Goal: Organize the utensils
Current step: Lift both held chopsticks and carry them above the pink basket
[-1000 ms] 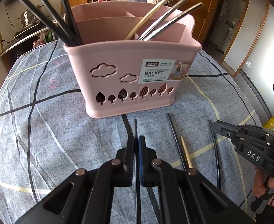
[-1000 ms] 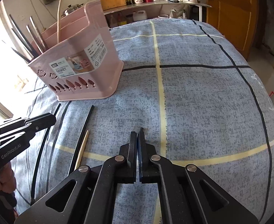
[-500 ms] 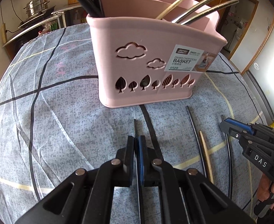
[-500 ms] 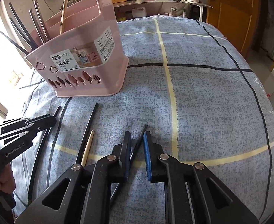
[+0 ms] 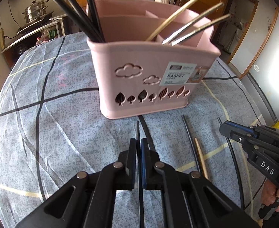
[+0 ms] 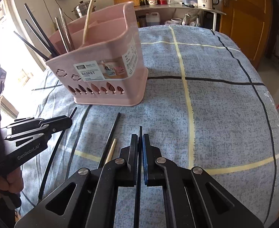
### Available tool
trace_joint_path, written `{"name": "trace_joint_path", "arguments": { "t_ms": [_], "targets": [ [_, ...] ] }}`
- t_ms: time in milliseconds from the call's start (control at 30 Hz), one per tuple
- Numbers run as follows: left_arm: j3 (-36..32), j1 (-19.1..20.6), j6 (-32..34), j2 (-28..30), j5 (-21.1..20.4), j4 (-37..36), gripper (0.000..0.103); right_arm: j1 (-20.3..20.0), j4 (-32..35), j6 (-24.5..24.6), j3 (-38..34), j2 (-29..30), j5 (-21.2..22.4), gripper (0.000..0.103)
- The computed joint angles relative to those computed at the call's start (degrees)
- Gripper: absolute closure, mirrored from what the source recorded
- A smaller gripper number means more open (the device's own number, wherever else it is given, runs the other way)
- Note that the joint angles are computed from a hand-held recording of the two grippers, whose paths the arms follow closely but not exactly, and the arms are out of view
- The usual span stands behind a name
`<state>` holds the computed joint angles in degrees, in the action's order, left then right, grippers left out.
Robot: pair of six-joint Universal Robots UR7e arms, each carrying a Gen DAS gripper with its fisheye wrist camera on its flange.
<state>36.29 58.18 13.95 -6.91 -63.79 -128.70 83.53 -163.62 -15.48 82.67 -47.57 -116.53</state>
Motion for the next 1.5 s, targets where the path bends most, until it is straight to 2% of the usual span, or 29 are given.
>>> {"name": "trace_joint_path", "arguments": {
  "t_ms": [367,600,867,1300,1500],
  "targets": [
    [12.22,-2.21,3.22,-10.94,-6.62,-14.15,0.098,2.69,-8.49,-4.00,3.45,-5.62,4.23,0.099],
    [16.94,-2.72,5.22,-15.37,-9.78,-19.66,0.098,4.10,-14.76,-6.36,6.08,-8.79,6.05,0.099],
    [17.95,-3.14,5.50,-16.07,-10.34,-20.89,0.098,5.34,-20.43,-8.49,8.22,-10.71,6.70,0.099],
    [18.77,-3.32,5.34,-17.26,-11.29,-20.09,0.098,5.73,-20.33,-10.17,8.62,-11.33,8.23,0.099],
    [17.43,-3.52,5.39,-17.46,-11.73,-19.22,0.098,6.17,-19.32,-10.86,7.33,-11.05,10.50,0.099]
  ]
}}
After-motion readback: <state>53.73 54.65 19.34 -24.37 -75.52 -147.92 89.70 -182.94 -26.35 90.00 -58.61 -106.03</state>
